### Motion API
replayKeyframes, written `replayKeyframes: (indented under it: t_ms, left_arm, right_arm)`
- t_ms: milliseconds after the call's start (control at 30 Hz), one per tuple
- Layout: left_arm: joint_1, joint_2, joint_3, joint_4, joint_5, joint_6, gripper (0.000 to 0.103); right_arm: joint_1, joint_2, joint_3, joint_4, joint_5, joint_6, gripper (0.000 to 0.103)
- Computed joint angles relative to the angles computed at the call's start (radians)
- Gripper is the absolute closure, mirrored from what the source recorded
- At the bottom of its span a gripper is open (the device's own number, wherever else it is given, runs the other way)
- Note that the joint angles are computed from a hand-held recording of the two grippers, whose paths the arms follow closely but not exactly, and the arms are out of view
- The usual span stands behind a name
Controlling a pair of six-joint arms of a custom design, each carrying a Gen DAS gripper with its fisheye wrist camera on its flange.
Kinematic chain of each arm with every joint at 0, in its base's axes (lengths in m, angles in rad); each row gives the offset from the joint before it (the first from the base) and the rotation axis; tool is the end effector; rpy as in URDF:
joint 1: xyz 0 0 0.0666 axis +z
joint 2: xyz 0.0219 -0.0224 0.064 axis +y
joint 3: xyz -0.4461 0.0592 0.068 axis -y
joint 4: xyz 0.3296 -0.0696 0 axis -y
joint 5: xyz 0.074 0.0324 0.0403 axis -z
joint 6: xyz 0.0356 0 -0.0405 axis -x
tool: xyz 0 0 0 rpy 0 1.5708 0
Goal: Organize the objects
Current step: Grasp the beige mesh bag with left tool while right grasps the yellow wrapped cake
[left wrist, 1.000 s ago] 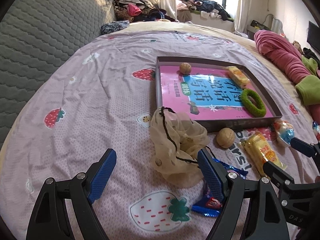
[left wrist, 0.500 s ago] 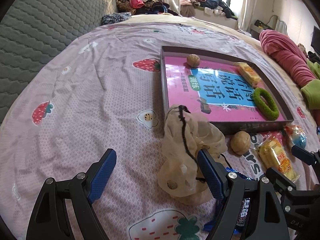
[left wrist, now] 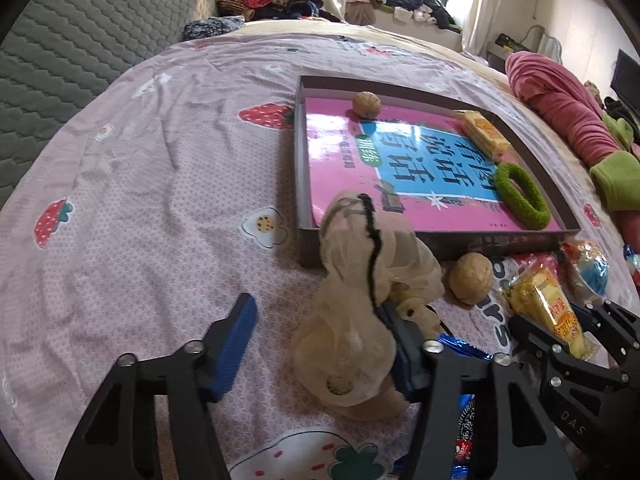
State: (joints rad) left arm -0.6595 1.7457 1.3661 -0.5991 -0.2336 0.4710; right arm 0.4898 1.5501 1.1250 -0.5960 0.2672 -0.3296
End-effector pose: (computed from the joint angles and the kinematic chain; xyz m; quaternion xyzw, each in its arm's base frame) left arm 0.4261 -0.3204 0.3457 0.0556 0.9490 -0.0611 0.3044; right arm 0.3905 0.1971 0.3496 -0.0403 0.9537 -0.0104 0.2978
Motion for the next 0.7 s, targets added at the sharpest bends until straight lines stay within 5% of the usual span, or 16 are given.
replayKeyframes:
  t_ms: [100, 267, 700]
  left_arm:
    - [0.004, -0.001, -0.006, 0.018, 0.035, 0.002, 0.070]
    - [0.008, -0.008, -0.026, 0.055, 0.079, 0.009, 0.084]
    - [-0.015, -0.041, -0.038, 0.059, 0.036, -0.008, 0.086]
  right_arm:
    - [0.002, -0.003, -0.004, 0.009, -0.005, 0.006, 0.064]
    - [-0.003, -0.015, -0.022, 0.041, -0.023, 0.001, 0.065]
    - [-0.004, -0.060, -0.036, 0.052, -0.026, -0.003, 0.065]
